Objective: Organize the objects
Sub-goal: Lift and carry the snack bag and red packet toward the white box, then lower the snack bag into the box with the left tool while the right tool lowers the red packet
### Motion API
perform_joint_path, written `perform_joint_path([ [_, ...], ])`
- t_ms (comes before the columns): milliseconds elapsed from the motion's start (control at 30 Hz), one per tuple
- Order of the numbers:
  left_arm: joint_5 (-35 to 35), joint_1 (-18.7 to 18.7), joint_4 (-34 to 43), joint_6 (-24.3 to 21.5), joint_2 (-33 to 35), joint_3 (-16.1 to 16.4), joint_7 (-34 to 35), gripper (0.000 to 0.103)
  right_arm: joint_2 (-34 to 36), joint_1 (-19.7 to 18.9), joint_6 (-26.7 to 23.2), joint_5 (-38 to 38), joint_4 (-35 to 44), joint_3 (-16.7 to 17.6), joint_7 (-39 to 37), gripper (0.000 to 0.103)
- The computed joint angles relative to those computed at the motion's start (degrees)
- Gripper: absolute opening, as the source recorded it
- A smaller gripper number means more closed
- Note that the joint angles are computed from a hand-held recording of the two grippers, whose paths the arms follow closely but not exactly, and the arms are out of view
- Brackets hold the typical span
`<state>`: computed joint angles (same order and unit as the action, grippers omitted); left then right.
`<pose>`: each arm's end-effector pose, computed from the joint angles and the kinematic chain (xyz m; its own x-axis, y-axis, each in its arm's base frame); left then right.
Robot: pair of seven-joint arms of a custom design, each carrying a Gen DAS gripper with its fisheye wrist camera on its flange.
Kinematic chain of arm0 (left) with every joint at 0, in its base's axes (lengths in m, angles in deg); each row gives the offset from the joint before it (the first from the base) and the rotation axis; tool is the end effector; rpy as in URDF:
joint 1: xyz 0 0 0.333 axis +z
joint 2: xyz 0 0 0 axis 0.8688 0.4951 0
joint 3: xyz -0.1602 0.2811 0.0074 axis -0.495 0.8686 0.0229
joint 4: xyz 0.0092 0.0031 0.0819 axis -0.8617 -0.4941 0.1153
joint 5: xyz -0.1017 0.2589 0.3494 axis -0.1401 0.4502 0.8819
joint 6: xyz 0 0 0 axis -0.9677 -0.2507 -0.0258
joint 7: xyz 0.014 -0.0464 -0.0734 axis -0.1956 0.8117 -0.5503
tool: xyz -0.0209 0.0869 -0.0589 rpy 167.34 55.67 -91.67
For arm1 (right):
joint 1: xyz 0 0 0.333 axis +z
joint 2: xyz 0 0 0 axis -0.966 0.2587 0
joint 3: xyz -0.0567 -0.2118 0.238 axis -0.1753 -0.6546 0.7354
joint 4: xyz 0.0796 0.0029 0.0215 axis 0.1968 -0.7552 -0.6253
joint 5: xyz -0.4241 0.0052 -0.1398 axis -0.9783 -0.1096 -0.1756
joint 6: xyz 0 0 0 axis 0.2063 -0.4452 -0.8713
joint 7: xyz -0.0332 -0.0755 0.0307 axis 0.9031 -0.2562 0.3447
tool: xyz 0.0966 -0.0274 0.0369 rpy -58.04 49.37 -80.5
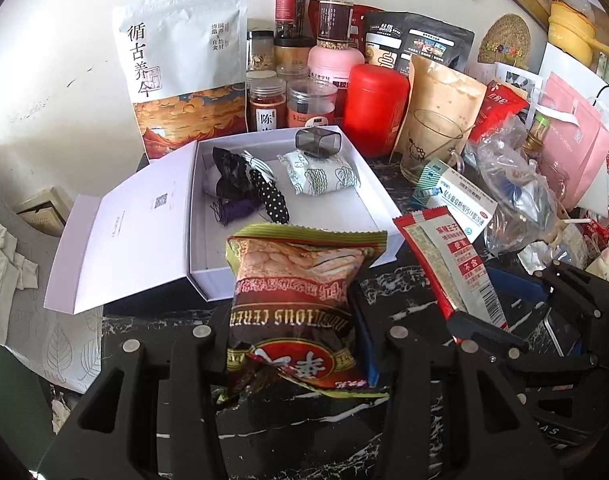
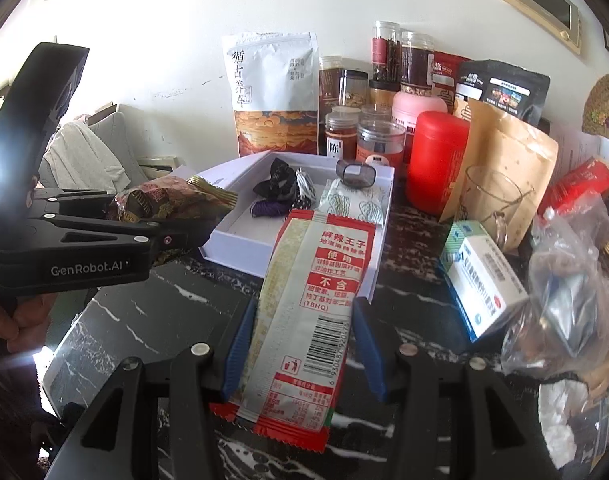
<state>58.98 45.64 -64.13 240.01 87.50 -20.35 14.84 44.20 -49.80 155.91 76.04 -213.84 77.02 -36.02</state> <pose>0.5258 -0.3115 0.4256 0.0280 -0.9980 0.0572 -0.7678 -0.0582 -0.6381 0.5222 0.2787 0.3892 0.5463 -0.8363 -0.0470 -0.5817 -0.3384 -0.7397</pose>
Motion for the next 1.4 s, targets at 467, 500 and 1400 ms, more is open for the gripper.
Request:
perform_joint_path([
  [467,-1.10,1.90,7.73,0.64,6.37,2.18,4.69,0.043,6.95,-1.91,-1.75,-9.77,9.55,-0.12,5.65,0.050],
  [500,-1.27,1.99,8.24,0.66,6.80,2.31,5.01,0.043,7.57,-2.10,-1.96,-10.15,10.35,-0.08,5.76,0.050],
  [1400,-3.30,2.65,25.12,0.61,22.96,6.77,9.80,0.043,24.98,-1.92,-6.12,-22.70,31.42,-3.58,18.13,0.050],
])
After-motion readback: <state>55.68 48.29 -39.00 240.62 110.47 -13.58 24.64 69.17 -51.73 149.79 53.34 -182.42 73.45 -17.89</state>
